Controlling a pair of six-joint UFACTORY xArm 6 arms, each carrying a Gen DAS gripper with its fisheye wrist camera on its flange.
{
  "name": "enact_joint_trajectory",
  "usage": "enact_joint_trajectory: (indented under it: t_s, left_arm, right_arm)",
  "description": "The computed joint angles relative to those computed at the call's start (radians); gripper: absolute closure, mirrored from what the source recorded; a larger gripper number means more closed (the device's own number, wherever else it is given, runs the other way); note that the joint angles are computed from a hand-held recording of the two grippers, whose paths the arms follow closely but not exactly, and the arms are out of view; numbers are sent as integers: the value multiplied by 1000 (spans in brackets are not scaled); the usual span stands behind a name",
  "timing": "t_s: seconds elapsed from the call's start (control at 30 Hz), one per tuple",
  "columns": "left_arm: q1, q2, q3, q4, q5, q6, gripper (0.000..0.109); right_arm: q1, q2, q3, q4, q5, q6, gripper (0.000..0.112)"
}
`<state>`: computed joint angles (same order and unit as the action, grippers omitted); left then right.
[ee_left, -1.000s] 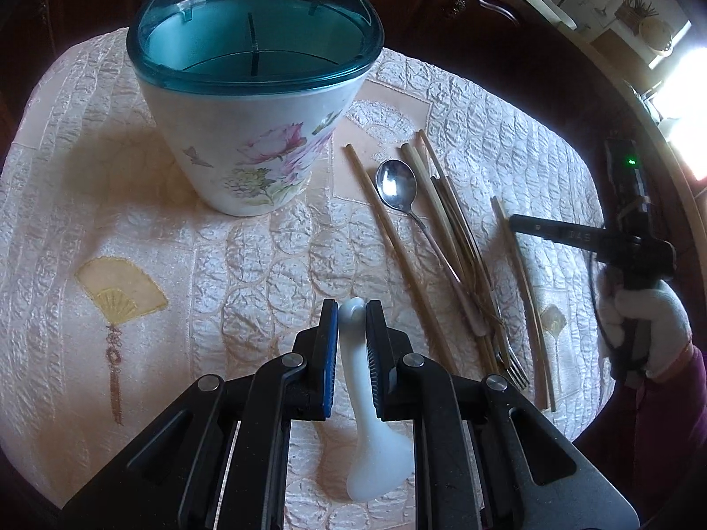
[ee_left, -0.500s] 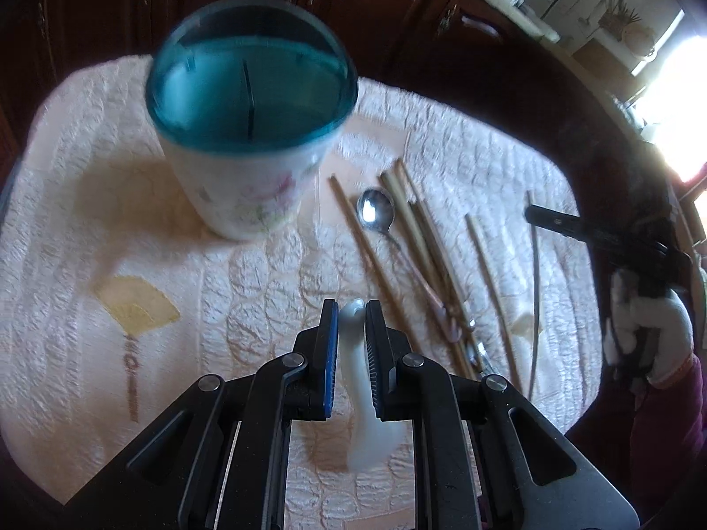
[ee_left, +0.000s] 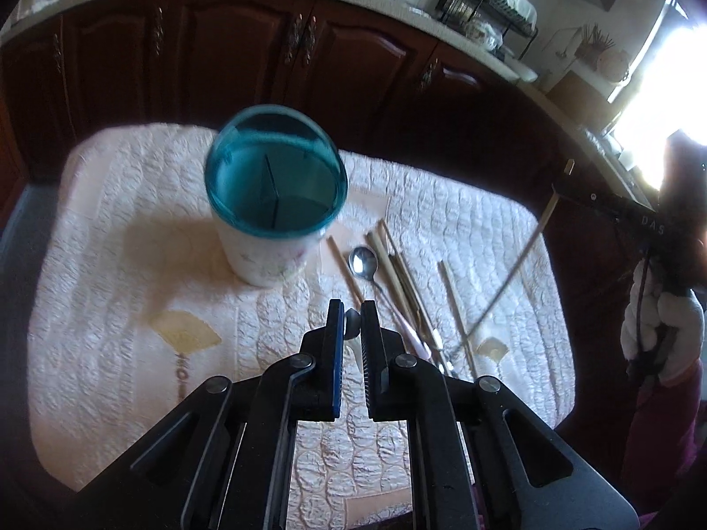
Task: Organize utensils
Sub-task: 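Carry the spoon and chopstick over the floral cup with both tools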
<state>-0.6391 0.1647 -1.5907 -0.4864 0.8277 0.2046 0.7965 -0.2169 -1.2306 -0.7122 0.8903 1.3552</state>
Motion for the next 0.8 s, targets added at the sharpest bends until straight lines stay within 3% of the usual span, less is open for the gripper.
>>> enact_joint_trajectory:
  t_s: [0.33,0.5,0.8]
  left_arm:
    - [59,30,-167,72,-24,-53,103]
    - [69,153,-335,190,-30,-122,103]
    - [67,380,-614,312,77,-178,103]
  right_arm:
    - [11,143,-272,-103,-39,-59,107]
    - [-7,274,-451,-129,-39,-102,107]
    - [-53,537,-775,-110,14,-218,107]
